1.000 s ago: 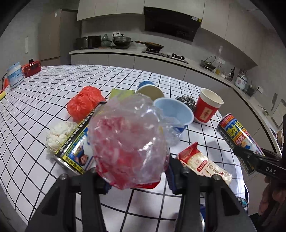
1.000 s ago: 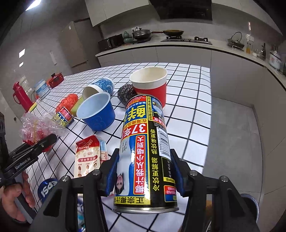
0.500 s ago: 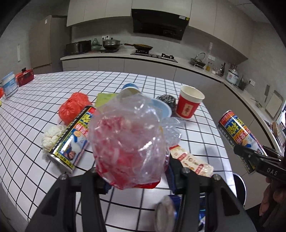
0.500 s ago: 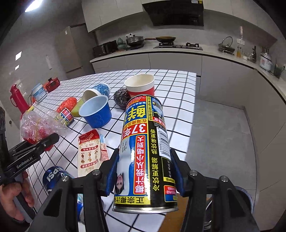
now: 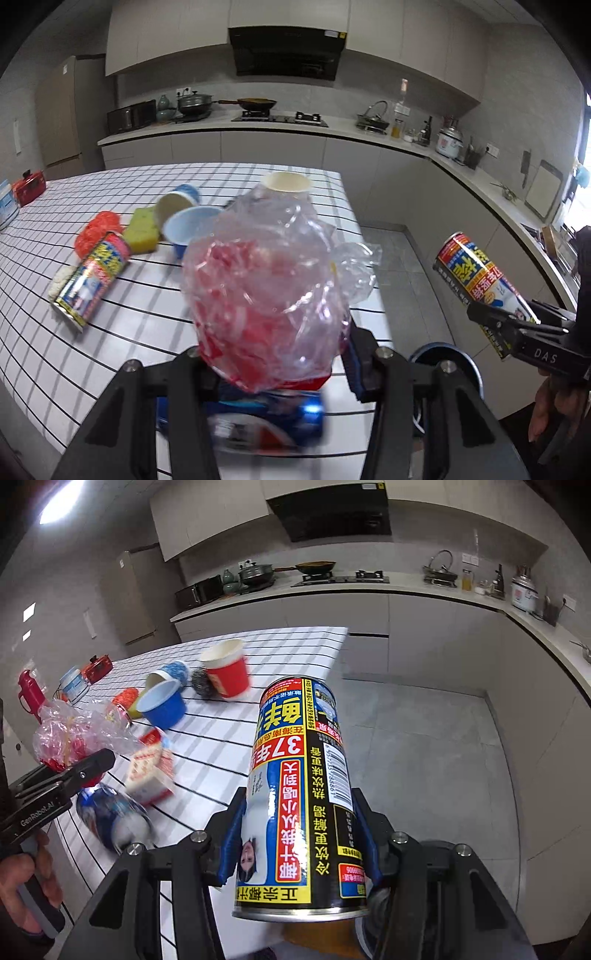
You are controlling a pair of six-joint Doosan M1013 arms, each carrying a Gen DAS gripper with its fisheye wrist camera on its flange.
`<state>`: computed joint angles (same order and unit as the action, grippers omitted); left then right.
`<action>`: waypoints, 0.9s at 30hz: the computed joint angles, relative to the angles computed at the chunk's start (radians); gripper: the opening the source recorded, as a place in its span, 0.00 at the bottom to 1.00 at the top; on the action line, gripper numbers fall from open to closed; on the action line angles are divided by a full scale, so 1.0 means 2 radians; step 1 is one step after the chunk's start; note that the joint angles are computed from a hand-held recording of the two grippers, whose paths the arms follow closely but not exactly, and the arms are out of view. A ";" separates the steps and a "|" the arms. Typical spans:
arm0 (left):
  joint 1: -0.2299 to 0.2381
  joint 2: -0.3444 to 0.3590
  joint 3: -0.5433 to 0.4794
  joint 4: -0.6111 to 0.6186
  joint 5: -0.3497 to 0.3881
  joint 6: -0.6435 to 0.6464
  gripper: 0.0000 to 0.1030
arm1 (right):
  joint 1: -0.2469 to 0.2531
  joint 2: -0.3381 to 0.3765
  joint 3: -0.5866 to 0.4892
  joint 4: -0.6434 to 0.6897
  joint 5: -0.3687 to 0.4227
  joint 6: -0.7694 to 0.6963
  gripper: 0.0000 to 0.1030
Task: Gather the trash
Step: 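Carry the plastic bag and spray can over the black bucket with both tools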
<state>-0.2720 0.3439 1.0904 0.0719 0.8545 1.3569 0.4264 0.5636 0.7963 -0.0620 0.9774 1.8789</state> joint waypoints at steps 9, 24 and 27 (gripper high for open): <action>-0.060 0.021 -0.014 -0.033 0.010 0.027 0.47 | -0.054 -0.092 0.152 -0.012 -0.032 0.007 0.54; -0.099 0.064 0.011 -0.065 0.036 0.060 0.47 | -0.116 -0.121 0.280 0.073 -0.040 -0.134 0.54; -0.103 0.064 0.021 -0.056 0.036 0.055 0.47 | -0.119 -0.112 0.284 0.090 -0.041 -0.160 0.54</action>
